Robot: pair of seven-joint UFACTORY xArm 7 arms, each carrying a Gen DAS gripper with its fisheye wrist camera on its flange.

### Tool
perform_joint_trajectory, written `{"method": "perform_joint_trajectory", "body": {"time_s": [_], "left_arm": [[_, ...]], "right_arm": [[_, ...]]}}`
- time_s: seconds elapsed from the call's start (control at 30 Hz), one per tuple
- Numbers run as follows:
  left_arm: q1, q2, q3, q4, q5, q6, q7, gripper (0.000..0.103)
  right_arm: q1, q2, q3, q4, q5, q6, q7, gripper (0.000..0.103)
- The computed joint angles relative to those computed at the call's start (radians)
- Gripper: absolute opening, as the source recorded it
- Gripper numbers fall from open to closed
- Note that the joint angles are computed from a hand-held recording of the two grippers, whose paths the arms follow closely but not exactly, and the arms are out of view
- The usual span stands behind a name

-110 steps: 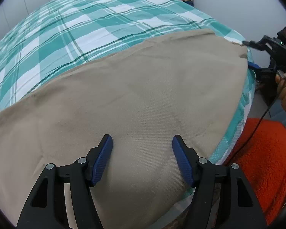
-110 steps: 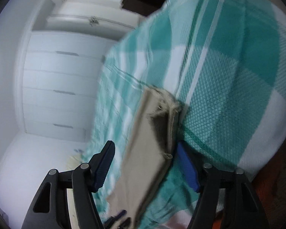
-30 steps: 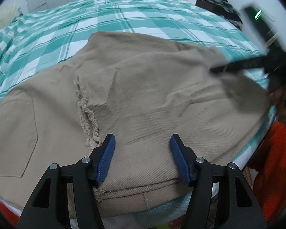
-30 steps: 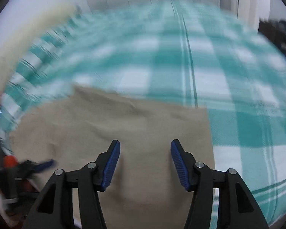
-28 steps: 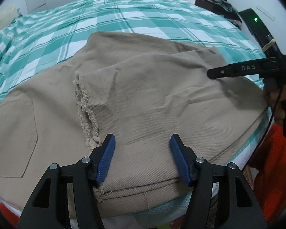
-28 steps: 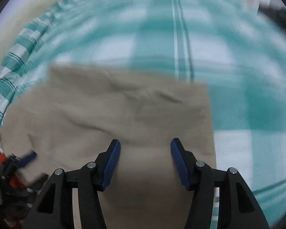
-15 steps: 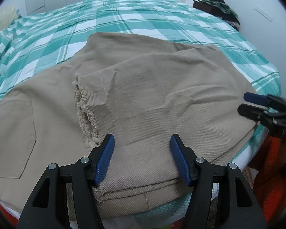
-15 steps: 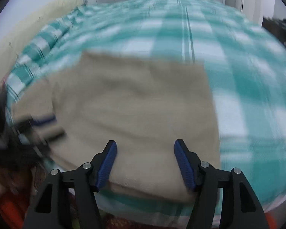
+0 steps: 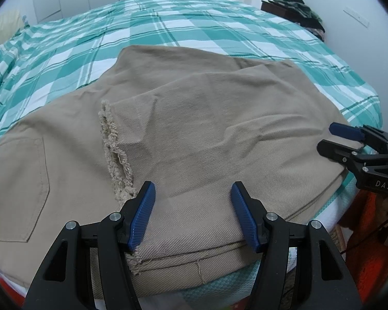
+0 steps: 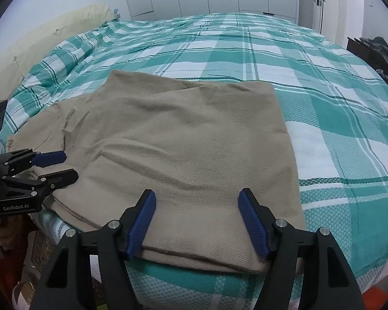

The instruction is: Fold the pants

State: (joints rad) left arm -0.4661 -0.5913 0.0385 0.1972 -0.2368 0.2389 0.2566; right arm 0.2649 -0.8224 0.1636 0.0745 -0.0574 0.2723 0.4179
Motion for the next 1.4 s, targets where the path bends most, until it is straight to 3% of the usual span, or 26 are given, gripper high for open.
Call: {"method": "perform_joint_trajectory", "body": {"time_s": [1.4], "left_arm": [[-0.004, 0.004, -0.006, -0.001, 0.012, -0.008, -0.017, 0.064]], "right_arm": [[-0.001, -0.006, 0.008, 0.000, -0.013, 0.010, 0.013, 0.067]]}}
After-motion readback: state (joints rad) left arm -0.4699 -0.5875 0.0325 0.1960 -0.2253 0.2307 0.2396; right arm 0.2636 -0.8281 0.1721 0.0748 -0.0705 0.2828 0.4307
